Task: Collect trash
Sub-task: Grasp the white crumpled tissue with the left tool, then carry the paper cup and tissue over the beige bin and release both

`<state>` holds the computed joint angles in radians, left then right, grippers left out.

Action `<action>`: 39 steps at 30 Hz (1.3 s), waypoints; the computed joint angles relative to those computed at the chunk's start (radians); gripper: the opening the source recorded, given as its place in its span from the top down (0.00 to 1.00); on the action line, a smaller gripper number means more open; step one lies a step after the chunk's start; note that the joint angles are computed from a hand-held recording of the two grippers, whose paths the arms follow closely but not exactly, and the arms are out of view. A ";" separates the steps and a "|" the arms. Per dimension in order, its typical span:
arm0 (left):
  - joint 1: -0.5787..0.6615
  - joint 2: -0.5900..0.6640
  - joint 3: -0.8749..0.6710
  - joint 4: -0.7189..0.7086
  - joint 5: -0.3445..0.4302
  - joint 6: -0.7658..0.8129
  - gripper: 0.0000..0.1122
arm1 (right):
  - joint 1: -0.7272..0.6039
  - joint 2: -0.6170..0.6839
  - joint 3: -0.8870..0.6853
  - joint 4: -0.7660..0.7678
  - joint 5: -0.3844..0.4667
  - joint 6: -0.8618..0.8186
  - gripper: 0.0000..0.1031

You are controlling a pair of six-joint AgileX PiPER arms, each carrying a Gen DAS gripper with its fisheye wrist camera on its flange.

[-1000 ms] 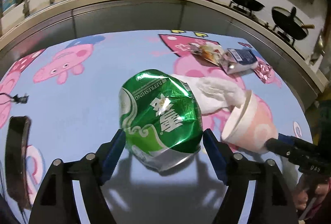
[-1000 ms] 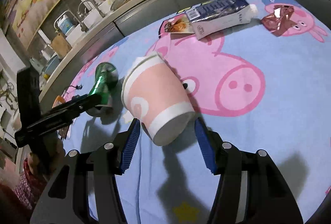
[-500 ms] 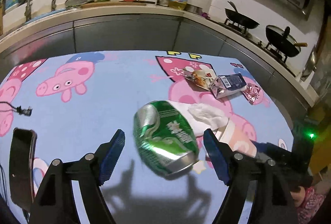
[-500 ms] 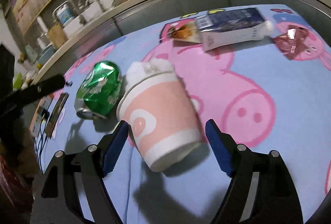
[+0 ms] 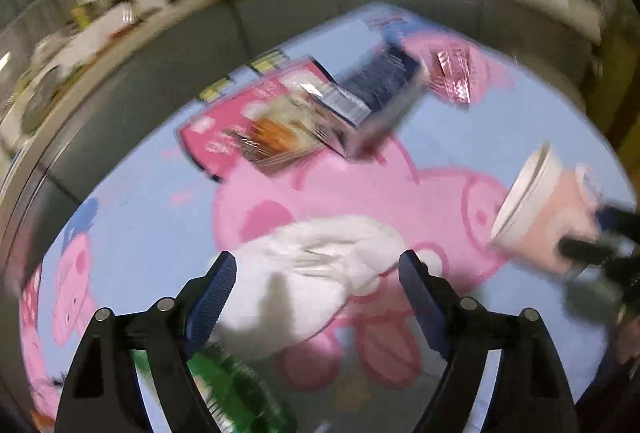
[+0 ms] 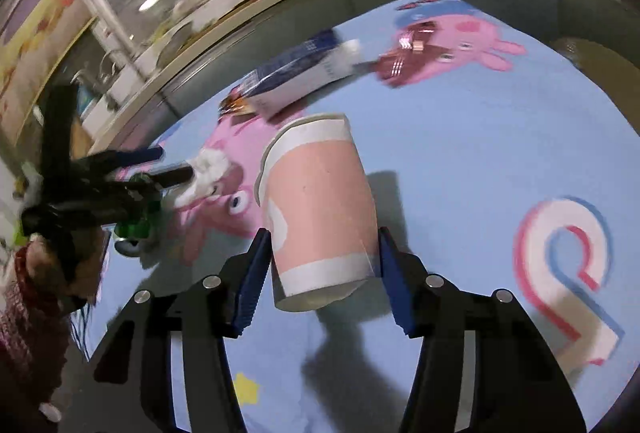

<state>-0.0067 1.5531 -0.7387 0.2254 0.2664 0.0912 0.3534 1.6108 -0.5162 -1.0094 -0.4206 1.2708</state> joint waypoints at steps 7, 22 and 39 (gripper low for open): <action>0.064 0.122 -0.158 -0.300 0.150 0.243 0.90 | -0.100 0.009 0.031 -0.064 -0.097 0.042 0.49; -0.055 0.056 -0.366 -0.967 0.477 0.617 0.92 | -0.430 -0.021 0.037 -0.177 -0.187 0.039 0.49; -0.507 1.006 -1.821 -0.613 0.731 -0.038 0.80 | -0.778 0.357 -0.539 -0.577 -0.070 0.484 0.25</action>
